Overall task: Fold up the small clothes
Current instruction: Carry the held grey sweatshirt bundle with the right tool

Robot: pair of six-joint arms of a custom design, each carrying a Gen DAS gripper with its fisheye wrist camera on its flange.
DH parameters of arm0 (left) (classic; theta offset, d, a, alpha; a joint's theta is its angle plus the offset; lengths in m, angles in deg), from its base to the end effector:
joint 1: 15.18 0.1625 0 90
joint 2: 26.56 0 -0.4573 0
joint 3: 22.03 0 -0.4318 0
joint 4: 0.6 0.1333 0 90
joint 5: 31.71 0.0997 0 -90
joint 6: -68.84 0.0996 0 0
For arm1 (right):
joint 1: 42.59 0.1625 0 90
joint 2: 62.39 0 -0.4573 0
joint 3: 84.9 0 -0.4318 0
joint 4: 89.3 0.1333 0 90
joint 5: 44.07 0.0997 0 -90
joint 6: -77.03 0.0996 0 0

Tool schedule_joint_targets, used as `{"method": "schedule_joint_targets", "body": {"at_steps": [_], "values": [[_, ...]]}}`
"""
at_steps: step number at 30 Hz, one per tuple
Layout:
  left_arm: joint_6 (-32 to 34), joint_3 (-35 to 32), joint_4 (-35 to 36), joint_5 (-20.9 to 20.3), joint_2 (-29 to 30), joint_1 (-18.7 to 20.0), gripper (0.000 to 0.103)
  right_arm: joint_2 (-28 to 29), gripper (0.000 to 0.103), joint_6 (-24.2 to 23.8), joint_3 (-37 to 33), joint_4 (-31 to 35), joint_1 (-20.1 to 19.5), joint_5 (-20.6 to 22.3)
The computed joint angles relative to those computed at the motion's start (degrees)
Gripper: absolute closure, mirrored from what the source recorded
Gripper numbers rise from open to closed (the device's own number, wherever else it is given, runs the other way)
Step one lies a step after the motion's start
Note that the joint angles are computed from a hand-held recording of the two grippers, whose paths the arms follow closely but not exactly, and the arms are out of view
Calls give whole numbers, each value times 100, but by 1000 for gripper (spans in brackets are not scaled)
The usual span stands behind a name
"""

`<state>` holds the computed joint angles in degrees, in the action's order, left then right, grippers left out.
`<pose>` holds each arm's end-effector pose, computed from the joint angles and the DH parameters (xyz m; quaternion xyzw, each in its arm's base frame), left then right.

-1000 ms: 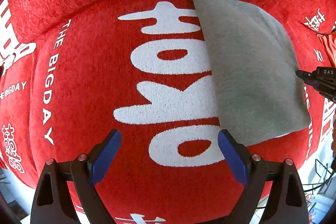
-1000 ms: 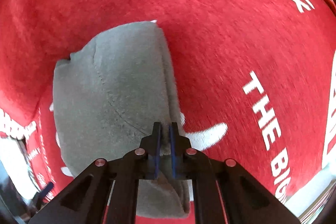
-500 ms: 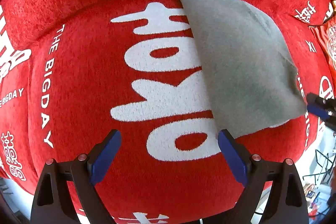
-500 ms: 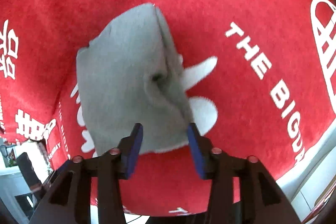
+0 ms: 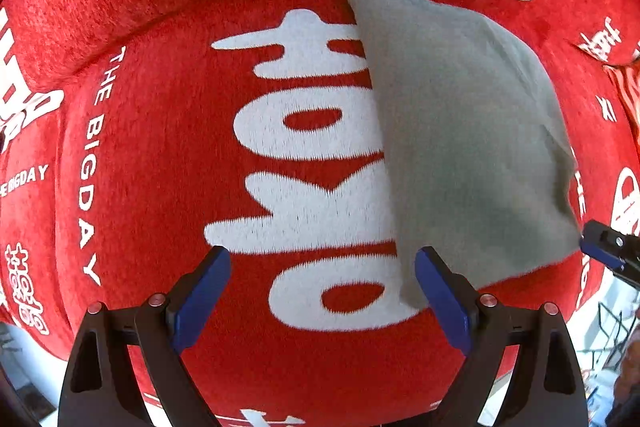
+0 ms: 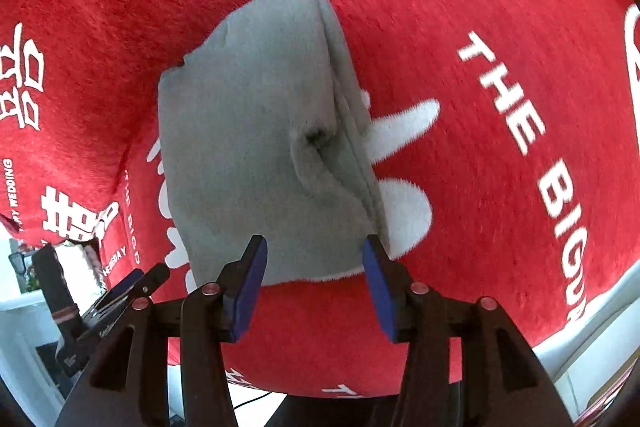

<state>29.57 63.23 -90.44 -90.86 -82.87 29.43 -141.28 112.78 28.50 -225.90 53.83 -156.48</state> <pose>-0.3525 -0.6067 0.2108 0.1166 0.9281 0.0057 0.3535 0.1574 -0.5465 0.2974 -0.2668 -0.9385 0.1659 0.1431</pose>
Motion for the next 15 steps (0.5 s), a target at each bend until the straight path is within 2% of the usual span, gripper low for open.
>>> {"method": "schedule_joint_targets", "body": {"at_steps": [1,4,6,7,8,15], "values": [[-13,-49,-15,7,49,9,9,9,43,-110,-60,33,-35,12],[-64,-198,-125,156,232,-6,9,11,42,-399,-205,86,-168,102],[-51,-355,-135,128,379,10,0,11,39,-535,-267,74,-269,192],[-46,-422,-177,104,441,16,0,10,33,-584,-282,60,-312,228],[-47,-511,-175,77,515,20,0,11,31,-631,-304,54,-350,265],[-39,-915,-44,35,888,19,0,20,31,-848,-451,118,-670,568]]}}
